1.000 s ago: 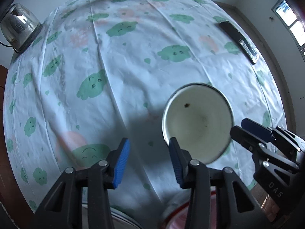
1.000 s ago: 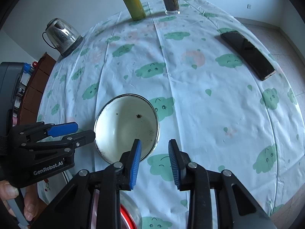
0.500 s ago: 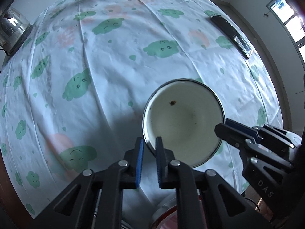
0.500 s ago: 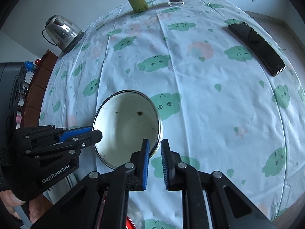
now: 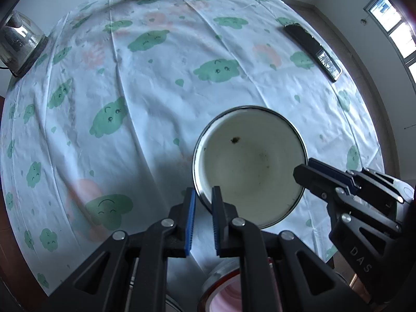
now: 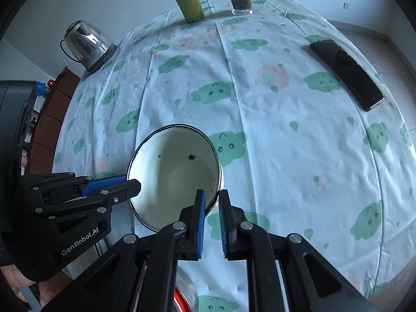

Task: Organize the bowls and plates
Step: 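Lift the white enamel bowl and carry it over the pink bowl with both grippers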

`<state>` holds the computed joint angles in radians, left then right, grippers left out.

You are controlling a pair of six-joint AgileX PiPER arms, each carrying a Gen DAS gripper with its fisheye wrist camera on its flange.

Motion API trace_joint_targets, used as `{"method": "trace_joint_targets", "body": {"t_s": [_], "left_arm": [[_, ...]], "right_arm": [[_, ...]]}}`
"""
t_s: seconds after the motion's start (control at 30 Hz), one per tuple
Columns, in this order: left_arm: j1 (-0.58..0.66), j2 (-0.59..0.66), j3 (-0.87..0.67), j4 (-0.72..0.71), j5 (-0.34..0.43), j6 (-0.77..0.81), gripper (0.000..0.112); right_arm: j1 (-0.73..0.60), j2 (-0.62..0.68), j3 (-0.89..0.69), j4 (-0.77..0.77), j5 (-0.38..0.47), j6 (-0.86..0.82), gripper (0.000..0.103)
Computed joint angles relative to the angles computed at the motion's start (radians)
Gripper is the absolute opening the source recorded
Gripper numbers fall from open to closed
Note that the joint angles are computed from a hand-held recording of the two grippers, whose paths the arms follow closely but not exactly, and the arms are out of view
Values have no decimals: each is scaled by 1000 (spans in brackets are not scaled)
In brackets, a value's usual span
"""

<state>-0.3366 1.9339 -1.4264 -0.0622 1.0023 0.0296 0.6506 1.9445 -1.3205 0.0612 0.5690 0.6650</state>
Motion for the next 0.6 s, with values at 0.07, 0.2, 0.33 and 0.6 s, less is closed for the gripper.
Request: {"method": "trace_joint_targets", "body": {"t_s": [0.07,0.2,0.33,0.6], "left_arm": [[-3,-7,-4,4,4,-3,9],[-5,-32,7,12,12,-7,9],[-8,-52,18,10,18,-9,9],[-21,-117,47,19,32,-22,9]], "right_arm": [[2,-9,-2,-11,7,8,12],[7,-26,-3,-30,20,20,12],[18,-45,2,-51,29,42,12],[54,-96,12,-126,61,112,12]]}}
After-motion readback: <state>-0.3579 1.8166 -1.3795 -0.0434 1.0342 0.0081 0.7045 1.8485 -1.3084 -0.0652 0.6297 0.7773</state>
